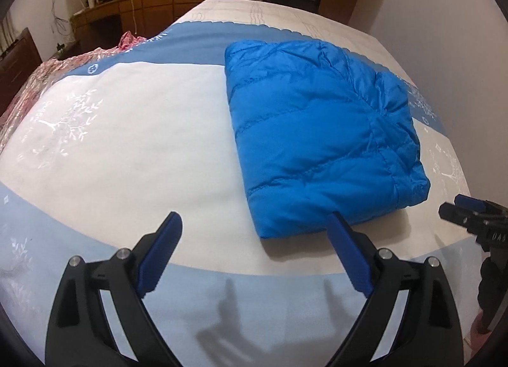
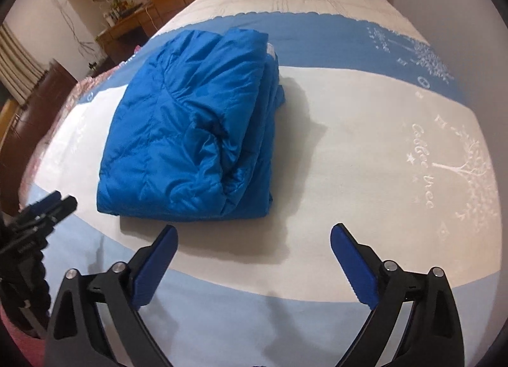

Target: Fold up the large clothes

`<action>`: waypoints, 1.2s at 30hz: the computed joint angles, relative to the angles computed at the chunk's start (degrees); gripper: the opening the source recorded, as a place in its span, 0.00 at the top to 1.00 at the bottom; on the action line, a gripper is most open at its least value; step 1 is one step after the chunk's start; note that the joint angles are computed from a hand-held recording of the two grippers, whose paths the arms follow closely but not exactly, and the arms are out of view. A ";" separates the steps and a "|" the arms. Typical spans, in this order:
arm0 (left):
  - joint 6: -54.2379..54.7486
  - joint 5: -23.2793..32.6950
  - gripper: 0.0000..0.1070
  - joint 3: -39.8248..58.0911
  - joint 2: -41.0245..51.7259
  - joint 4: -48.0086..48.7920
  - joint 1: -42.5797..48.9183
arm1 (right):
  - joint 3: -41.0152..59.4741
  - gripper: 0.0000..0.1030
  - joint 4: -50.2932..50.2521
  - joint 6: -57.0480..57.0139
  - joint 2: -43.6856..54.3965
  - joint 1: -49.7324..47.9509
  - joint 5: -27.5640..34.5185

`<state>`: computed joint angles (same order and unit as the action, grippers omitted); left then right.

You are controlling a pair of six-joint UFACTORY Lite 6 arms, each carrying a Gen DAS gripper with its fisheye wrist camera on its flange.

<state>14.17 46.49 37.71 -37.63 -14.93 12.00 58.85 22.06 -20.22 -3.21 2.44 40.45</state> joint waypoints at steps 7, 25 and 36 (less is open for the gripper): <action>-6.64 5.66 0.15 2.87 -2.88 6.51 -1.97 | 0.55 0.04 -4.33 4.66 -2.54 2.37 2.72; -17.18 19.36 0.15 9.23 -10.21 14.55 -9.44 | 1.32 0.04 -5.80 8.85 -12.74 5.31 12.72; -18.07 23.17 0.14 12.31 -11.84 15.95 -11.00 | 1.95 0.04 -4.64 9.40 -15.61 5.47 16.29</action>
<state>-3.91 69.66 50.02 -49.48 1.02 1.00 60.80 17.42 -10.82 -18.82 7.91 56.73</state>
